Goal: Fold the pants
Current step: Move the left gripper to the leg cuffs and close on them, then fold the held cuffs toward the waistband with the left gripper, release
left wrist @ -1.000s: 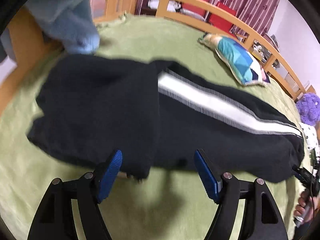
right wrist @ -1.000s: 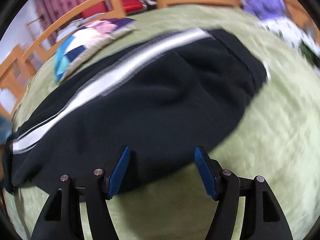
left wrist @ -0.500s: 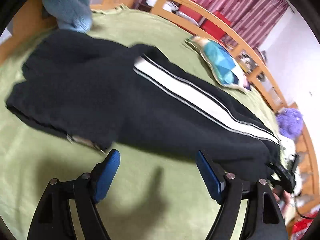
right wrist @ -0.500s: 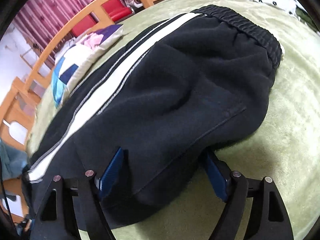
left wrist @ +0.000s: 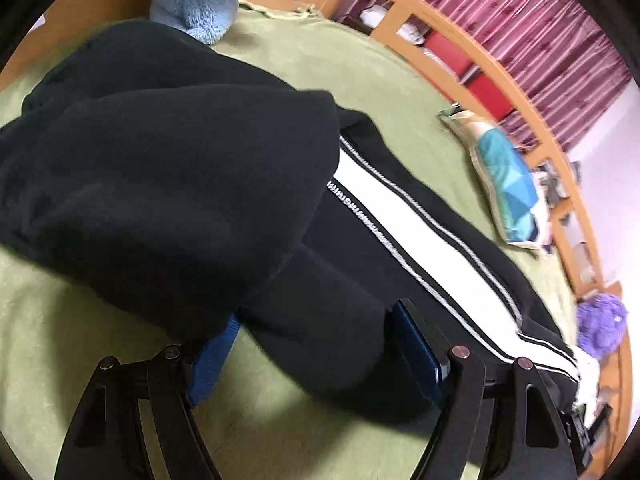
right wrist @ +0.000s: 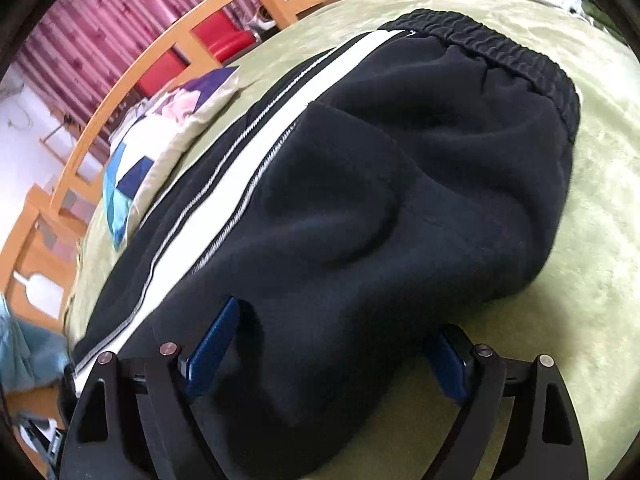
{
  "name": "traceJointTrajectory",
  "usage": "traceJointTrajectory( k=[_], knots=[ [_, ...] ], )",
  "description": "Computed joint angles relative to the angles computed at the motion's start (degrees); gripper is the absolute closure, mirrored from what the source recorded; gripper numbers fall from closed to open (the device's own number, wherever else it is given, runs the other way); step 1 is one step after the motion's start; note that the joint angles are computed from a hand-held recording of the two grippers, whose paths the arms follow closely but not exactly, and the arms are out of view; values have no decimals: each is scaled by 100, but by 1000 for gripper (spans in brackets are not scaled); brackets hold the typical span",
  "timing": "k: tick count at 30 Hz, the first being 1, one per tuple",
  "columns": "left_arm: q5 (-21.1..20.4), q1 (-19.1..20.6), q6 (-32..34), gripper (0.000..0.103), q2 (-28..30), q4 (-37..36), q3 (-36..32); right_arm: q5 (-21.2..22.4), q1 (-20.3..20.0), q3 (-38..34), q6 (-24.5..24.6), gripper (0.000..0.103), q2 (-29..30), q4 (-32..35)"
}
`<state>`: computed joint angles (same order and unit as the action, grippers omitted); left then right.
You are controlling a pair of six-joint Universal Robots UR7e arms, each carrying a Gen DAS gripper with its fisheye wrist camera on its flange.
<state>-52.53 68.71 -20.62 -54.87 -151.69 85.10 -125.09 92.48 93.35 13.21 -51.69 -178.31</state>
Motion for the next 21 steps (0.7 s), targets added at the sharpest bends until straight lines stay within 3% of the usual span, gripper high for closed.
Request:
traceJointTrajectory(
  k=[1, 3, 4, 6, 9, 14, 21],
  knots=[
    [165, -41, -12, 31, 64, -6, -35, -161, 44, -68, -83, 58, 53, 34],
    [481, -125, 174, 63, 110, 65, -64, -345, 92, -77, -204, 81, 55, 30],
    [454, -141, 322, 69, 77, 102, -45, -262, 80, 23, -182, 86, -18, -43],
    [385, -171, 417, 83, -54, 232, 37, -176, 96, 285, -213, 88, -181, -289],
    [532, -326, 635, 87, -295, 193, 360, -275, 201, 535, -364, 89, -352, -409],
    [574, -591, 658, 90, -943, 104, 1162, -401, 419, 1180, -339, 90, -835, -533],
    [622, -1083, 214, 90, -2218, 451, 2568, -651, 735, 2696, -242, 90, -1947, -813]
  ],
)
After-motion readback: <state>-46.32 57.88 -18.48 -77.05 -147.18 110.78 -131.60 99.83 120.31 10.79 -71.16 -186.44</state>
